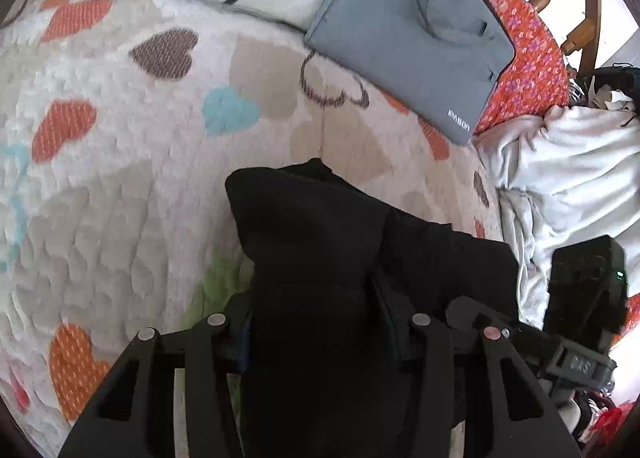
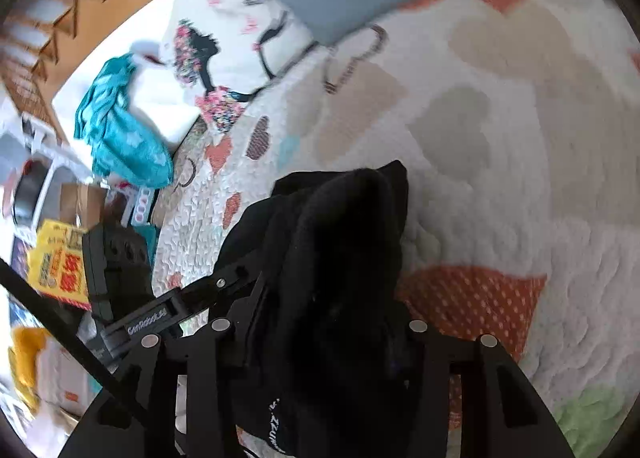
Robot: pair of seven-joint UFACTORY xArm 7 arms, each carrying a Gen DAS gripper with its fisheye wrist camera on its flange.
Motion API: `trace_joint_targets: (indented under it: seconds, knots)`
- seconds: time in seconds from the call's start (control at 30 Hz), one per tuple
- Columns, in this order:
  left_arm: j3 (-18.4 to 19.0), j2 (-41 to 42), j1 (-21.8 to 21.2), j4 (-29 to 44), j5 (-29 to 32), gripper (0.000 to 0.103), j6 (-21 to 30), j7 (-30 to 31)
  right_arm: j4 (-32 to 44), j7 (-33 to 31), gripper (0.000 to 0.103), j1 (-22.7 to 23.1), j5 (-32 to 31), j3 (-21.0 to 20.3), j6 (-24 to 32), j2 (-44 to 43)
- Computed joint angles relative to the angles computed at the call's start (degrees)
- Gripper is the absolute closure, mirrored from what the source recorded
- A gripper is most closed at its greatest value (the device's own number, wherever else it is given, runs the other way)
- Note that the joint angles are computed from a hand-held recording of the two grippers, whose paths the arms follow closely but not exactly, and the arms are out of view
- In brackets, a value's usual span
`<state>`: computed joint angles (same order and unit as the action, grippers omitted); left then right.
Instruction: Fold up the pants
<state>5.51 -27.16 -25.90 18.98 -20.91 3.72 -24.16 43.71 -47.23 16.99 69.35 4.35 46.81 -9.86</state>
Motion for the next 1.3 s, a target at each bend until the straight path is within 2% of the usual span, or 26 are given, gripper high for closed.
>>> trace_joint_targets:
  seconds: [0.2,0.27,0.33,0.37,0.5,0.6,0.7,0.77,0.87,0.93,1.03,1.1,1.2,1.3]
  knots:
    - [3.4,6.8,-0.7,5.6,-1.4,0.054,-1.2,1.5,5.0,0.1,0.054,0.2,0.4,0.9,-5.2,4.5]
    - [5.7,9.6,-2.1,7.5,-4.2,0.051,0.6,3.3,6.2,2.8,0.044,-0.3,-0.9,1.5,-8.6,6.8]
    - [11.6,10.2,-8.6,7.9,-12.1,0.049,-0.3,9.0,6.7,7.5,0.038,-0.8,-4.5,2.0,-11.8,9.0]
    - [12.3,9.8,-9.3,7.9,-13.4,0.049,0.0,10.0,6.9,8.0,0.029,-1.4,-4.4,1.8,-11.1,9.7]
    - [4.4,4.9,-0.5,6.4,-11.4,0.049,2.6,7.1,6.8,8.8,0.027,-3.2,-4.3,1.5,-8.1,8.1]
    - [1.4,0.3,2.4,3.6,-11.2,0.049,0.9,4.1,5.0,6.3,0.025,-3.4,-0.1,0.8,-9.8,4.0]
    - [-0.1,-3.1,3.0,1.3,-9.3,0.049,-0.6,1.4,3.2,2.8,0.023,-2.8,5.6,-0.6,-9.9,0.3]
    - [-1.7,-3.2,3.6,1.1,-6.8,0.049,-1.0,-0.1,2.7,-0.1,0.023,-2.3,9.5,-1.8,-6.0,-0.8]
    - [-2.5,-1.2,3.6,1.7,-4.0,0.049,-0.5,-2.1,3.6,-1.9,0.022,-2.6,13.5,-3.1,3.0,1.0]
    - [-5.8,0.2,7.0,2.1,-1.0,0.048,0.3,-4.7,4.4,-0.3,0.022,-3.1,15.1,-2.5,5.2,3.7]
    - [-7.3,0.8,8.9,2.2,2.7,0.045,1.4,-6.5,6.0,3.4,0.022,-3.5,10.7,-0.3,2.6,7.9]
    - [-9.3,0.8,11.3,2.7,5.5,0.045,3.1,-8.1,5.8,2.5,0.023,-4.1,12.8,0.2,2.4,9.0]
    - [-10.4,-1.0,12.5,2.3,8.0,0.045,4.6,-10.1,5.3,3.0,0.022,-4.5,12.7,0.8,1.8,7.1]
    - [-11.6,-5.1,13.3,0.4,9.7,0.045,6.2,-12.5,3.7,3.4,0.02,-4.0,10.9,1.1,-1.8,3.7]
